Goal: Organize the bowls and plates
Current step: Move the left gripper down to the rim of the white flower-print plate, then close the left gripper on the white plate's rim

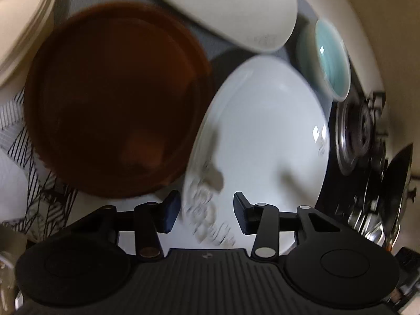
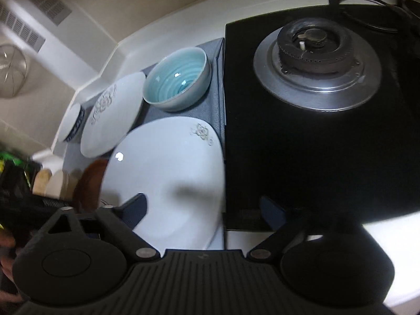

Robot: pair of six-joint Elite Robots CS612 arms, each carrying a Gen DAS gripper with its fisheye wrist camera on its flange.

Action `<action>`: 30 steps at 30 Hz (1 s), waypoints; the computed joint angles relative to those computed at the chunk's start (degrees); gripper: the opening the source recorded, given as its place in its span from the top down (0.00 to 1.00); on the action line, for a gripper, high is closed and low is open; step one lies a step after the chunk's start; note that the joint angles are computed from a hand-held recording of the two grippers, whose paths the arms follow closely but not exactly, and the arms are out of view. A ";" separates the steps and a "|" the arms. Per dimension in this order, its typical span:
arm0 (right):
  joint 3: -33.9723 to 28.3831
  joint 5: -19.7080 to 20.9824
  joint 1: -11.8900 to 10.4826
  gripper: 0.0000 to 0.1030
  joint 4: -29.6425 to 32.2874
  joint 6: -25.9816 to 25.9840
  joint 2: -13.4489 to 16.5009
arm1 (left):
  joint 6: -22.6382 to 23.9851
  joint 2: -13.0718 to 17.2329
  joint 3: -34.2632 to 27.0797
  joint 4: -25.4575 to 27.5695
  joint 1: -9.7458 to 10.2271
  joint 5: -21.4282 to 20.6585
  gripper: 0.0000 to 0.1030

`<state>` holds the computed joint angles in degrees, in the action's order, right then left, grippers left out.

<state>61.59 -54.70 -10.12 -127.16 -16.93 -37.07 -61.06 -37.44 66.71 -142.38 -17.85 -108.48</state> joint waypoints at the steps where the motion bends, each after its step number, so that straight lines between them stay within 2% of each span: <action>1: -1.21 0.76 -0.13 0.31 1.94 0.42 0.76 | -0.16 0.05 -0.43 0.48 -0.22 1.49 0.55; 2: -2.42 1.68 -0.24 0.39 3.91 0.30 1.53 | -0.04 0.22 -1.02 1.08 -0.36 2.38 0.55; 3: -3.39 1.90 -0.20 0.43 5.07 -0.75 2.19 | 0.44 0.48 -1.79 2.05 -0.49 3.25 0.55; 5: -4.59 1.23 0.06 0.43 5.74 -2.72 3.15 | 0.74 1.01 -3.17 3.41 -0.69 4.55 0.52; 7: -5.53 3.37 -0.10 0.50 7.47 -3.23 3.96 | 0.46 1.61 -4.69 5.12 -0.70 5.39 0.52; 9: -7.15 5.09 0.05 0.62 11.53 -6.10 4.83 | -0.23 1.79 -5.17 5.37 -0.70 6.02 0.52; 11: -7.10 3.55 0.39 0.66 10.59 -7.92 4.68 | 0.11 1.29 -4.57 5.85 -0.96 7.31 0.58; 13: -6.91 3.09 0.31 0.78 10.04 -7.12 4.50 | 3.20 0.90 -4.90 8.21 -1.73 10.45 0.65; 14: -6.76 3.84 0.06 0.82 10.15 -6.78 4.42 | 4.98 0.43 -4.49 8.66 -2.05 11.57 0.65; 17: -6.46 4.58 -0.42 0.84 10.80 -8.98 4.18 | 8.14 -0.35 -3.42 8.26 -2.67 13.15 0.65; 21: -7.66 5.15 -0.68 0.84 13.28 -10.20 4.79 | 7.15 0.54 -4.26 8.81 -2.63 12.98 0.63; 23: -8.39 5.78 -0.74 0.82 14.00 -9.66 5.17 | 5.17 0.88 -4.27 6.83 -2.18 11.39 0.47; 25: -8.90 6.19 -0.74 0.80 14.44 -8.82 5.53 | 3.54 1.06 -4.08 5.08 -1.99 10.56 0.43; 27: -8.84 6.07 -0.64 0.80 14.36 -8.56 5.64 | 4.82 0.86 -4.64 7.82 -2.65 13.55 0.52; 28: -8.34 5.61 -0.58 0.82 13.42 -8.78 5.38 | 7.24 0.88 -5.49 10.46 -3.29 16.10 0.63; 29: -7.61 5.49 -0.65 0.85 12.29 -9.70 4.98 | 9.45 0.73 -5.77 12.18 -3.84 18.08 0.66; 30: -6.92 5.02 -0.74 0.88 11.20 -10.46 4.55 | 10.63 0.49 -5.42 12.06 -4.06 18.10 0.66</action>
<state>54.67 -49.69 -10.87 -115.96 -27.39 -32.52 -50.43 -36.95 61.30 -130.31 -21.91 -90.38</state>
